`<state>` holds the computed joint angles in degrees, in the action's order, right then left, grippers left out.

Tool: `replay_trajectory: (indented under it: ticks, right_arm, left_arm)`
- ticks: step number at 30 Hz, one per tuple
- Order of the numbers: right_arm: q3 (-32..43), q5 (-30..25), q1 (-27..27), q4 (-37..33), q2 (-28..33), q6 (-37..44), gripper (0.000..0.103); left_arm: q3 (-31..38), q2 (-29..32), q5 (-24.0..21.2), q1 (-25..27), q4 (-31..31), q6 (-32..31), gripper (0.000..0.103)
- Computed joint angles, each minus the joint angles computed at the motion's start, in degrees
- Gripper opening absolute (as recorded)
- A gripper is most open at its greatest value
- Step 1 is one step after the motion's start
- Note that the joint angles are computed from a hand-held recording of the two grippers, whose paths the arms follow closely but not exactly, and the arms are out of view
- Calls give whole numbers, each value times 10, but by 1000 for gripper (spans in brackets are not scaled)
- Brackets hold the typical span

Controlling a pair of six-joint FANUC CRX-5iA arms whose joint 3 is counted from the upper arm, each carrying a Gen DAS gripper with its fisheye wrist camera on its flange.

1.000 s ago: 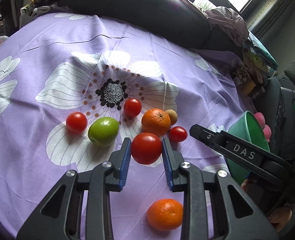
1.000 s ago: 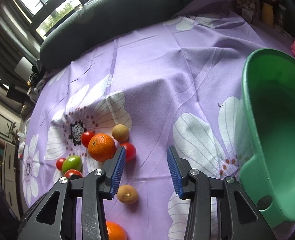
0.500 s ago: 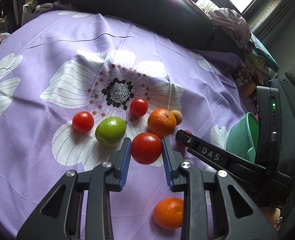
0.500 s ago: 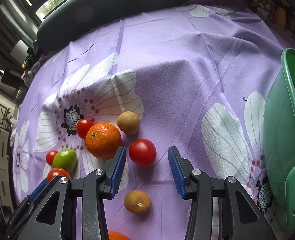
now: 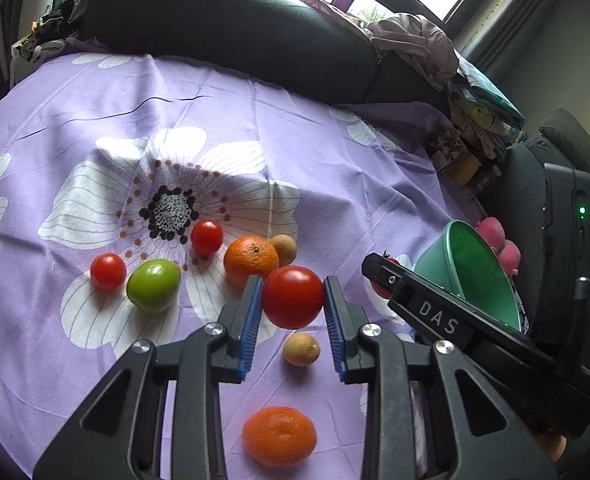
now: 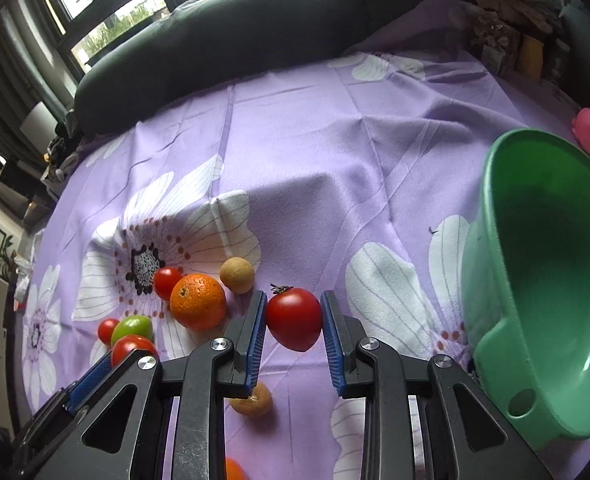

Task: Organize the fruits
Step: 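Lift the tomato with the left tool and carry it over the green bowl, then open the left tool to drop the tomato into the green bowl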

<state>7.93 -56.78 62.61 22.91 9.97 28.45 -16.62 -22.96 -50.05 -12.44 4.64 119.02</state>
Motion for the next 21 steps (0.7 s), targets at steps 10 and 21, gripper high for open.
replay_trajectory:
  ticks: [10,21]
  right_arm:
    - [-150,0,-14,206,-105,-269,29]
    - [-220,-6,-53,204,-162,-357,30]
  left_arm:
    - [75,84,68,-63,54,-102,30]
    - [121,196,82,-119,151,-223,29]
